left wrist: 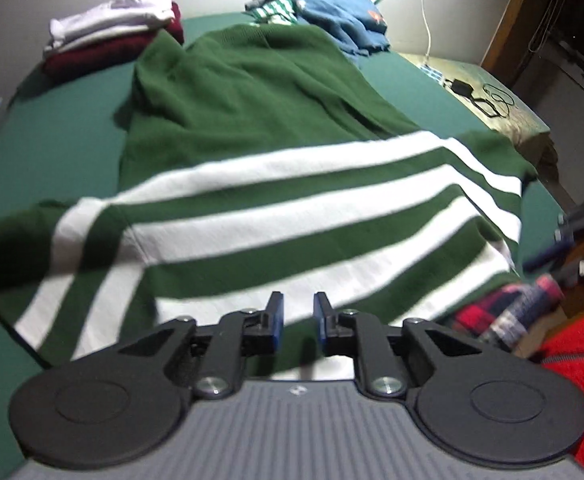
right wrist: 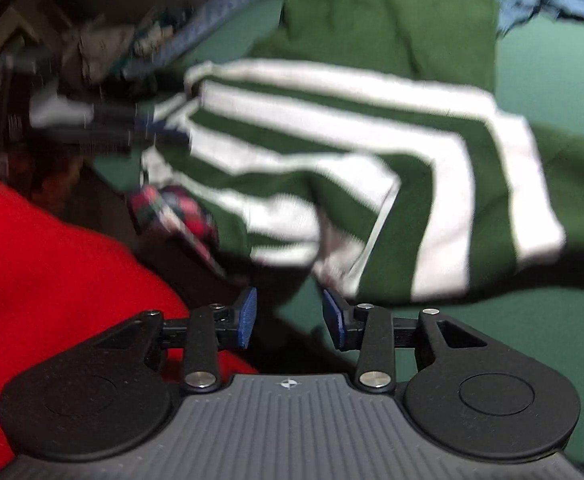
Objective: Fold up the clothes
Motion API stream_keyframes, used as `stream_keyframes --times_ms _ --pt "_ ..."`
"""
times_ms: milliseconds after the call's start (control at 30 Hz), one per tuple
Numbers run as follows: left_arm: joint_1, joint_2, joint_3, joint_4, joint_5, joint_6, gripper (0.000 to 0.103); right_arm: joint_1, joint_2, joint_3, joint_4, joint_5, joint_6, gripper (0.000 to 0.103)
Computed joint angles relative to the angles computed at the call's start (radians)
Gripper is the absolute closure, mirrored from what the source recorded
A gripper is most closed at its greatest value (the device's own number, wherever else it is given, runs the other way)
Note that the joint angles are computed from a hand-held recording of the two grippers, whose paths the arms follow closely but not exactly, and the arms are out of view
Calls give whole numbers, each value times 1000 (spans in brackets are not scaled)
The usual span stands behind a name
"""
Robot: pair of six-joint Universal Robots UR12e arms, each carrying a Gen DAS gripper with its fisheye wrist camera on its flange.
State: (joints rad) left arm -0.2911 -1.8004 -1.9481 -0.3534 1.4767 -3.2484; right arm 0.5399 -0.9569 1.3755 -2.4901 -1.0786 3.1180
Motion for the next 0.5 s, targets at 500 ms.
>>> stream_keyframes --times_ms 500 --pt "-32 17 -14 -75 115 -82 70 -8 4 67 -235 -319 513 66"
